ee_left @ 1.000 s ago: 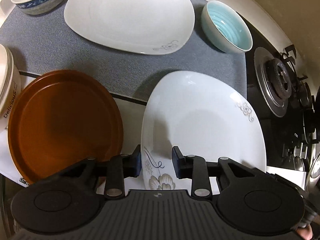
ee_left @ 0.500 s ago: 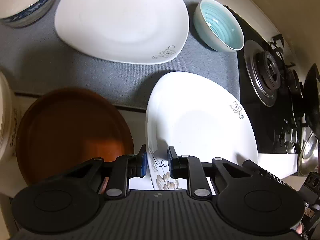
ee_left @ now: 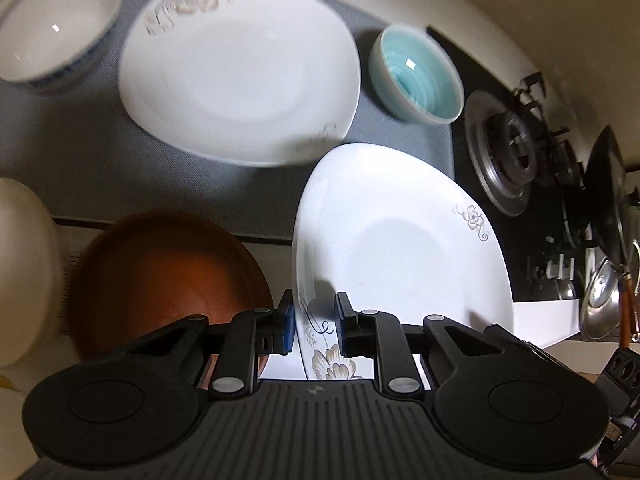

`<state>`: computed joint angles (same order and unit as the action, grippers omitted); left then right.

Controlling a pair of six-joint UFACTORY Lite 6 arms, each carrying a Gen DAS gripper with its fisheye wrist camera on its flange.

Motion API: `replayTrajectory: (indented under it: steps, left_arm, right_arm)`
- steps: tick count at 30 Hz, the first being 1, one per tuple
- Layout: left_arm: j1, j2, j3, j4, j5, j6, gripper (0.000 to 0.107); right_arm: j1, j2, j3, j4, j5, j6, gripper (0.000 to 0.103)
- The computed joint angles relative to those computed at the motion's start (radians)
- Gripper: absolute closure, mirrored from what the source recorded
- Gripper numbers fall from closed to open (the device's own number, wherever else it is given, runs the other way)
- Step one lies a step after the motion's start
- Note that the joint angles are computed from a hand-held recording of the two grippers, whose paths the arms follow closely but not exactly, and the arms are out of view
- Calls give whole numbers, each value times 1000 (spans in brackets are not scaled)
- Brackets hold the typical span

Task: Organize plates and bowls
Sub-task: 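Lift the white square plate with both grippers toward the other white plate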

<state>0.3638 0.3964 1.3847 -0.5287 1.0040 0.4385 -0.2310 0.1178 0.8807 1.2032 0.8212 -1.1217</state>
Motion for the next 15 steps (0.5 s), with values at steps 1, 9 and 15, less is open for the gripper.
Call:
replayTrajectory:
  steps: [1, 9, 15]
  left_arm:
    - [17, -13, 10, 3, 15, 3, 86]
    - [178, 96, 229, 43, 82, -20, 85]
    - [234, 349, 563, 88, 149, -36, 84]
  right_arm:
    - [17, -12, 9, -1, 0, 14, 85]
    - [239, 126, 196, 90, -66, 66, 84]
    - [400, 317, 392, 124, -173, 129, 85]
